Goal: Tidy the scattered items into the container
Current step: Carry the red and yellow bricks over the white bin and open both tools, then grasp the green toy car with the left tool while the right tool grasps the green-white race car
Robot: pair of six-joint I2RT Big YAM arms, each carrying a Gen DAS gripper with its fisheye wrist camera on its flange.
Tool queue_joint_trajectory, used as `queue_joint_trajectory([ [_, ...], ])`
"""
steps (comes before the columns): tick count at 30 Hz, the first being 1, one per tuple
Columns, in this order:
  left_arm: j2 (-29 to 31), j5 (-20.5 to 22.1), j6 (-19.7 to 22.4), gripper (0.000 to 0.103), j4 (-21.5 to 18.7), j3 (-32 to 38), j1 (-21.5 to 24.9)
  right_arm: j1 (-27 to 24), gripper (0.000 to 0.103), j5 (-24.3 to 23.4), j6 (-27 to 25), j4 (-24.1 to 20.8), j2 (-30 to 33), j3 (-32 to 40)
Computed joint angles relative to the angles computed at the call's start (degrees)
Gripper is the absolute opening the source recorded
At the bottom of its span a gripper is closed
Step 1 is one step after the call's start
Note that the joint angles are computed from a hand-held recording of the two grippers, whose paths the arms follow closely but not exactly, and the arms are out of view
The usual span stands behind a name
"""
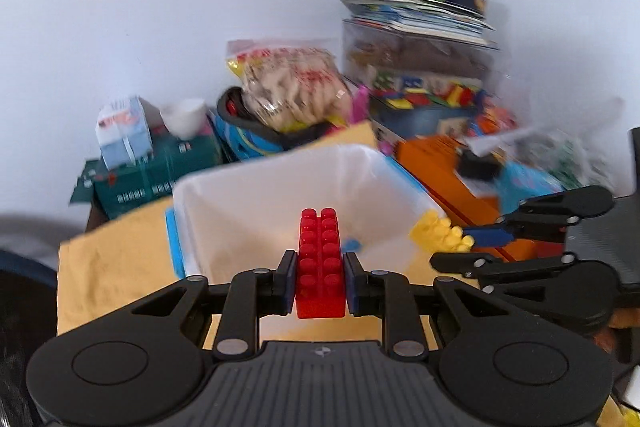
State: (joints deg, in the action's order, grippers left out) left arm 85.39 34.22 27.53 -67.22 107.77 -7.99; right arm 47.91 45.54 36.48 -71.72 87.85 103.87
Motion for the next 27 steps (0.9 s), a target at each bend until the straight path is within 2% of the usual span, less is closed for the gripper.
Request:
queue_joint_trajectory([
  [4,4.65,-4.79,-3.09,0.027,1.68,3.28,-2.87,-3.92,0.027,-0.63,-1.25,1.03,3.23,3.79],
  [8,8.37,-9.38,-4.29,0.028,2.37,4.98,-4.63,-7.64,0.029,-3.47,1.53,0.03,5.74,5.15],
  [10,9.04,-8.52,-5.06,0.034,1.4,5.6,-4.27,-8.77,0.03,-5.85,2.71,0.56,6.01,4.39],
  [14,7.67,-7.02,-4.96,0.043,2.01,4.31,-3.6,-8.2,0.031,-6.49,3.58,0.9,5.45,3.15],
  [17,5.84,-5.74,-5.04,0.045,0.53,3.56,-2.67,-6.96,0.041,-5.66,4.06,0.02,5.12,3.42],
  [19,3.73,-4.53,-4.97,0.053,0.57,1.66,-1.71,-5.9,0.044,-4.82,4.79,-0.63,4.57,3.45],
  [21,0.79,-3.8,-4.12,0.066,0.76,-1.39,-0.55,-4.63,0.05,-4.33,6.05,-2.5,4.49,4.11],
  [22,-0.54,-3.87,-3.75,0.066,0.79,-2.84,-0.06,-3.86,0.052,-4.41,6.88,-3.53,4.37,4.35],
  [24,-3.27,-3.7,-2.55,0.066,-0.11,-6.07,1.37,-2.34,0.066,-4.76,7.07,-3.56,3.64,3.66],
  [25,-4.44,-3.92,-2.06,0.066,-0.8,-7.58,1.93,-1.54,0.07,-5.15,7.93,-5.14,3.84,3.98],
  [27,-6.62,-4.09,-0.99,0.066,-1.77,-10.81,3.01,0.1,0.088,-5.36,10.49,-7.65,4.03,3.77],
])
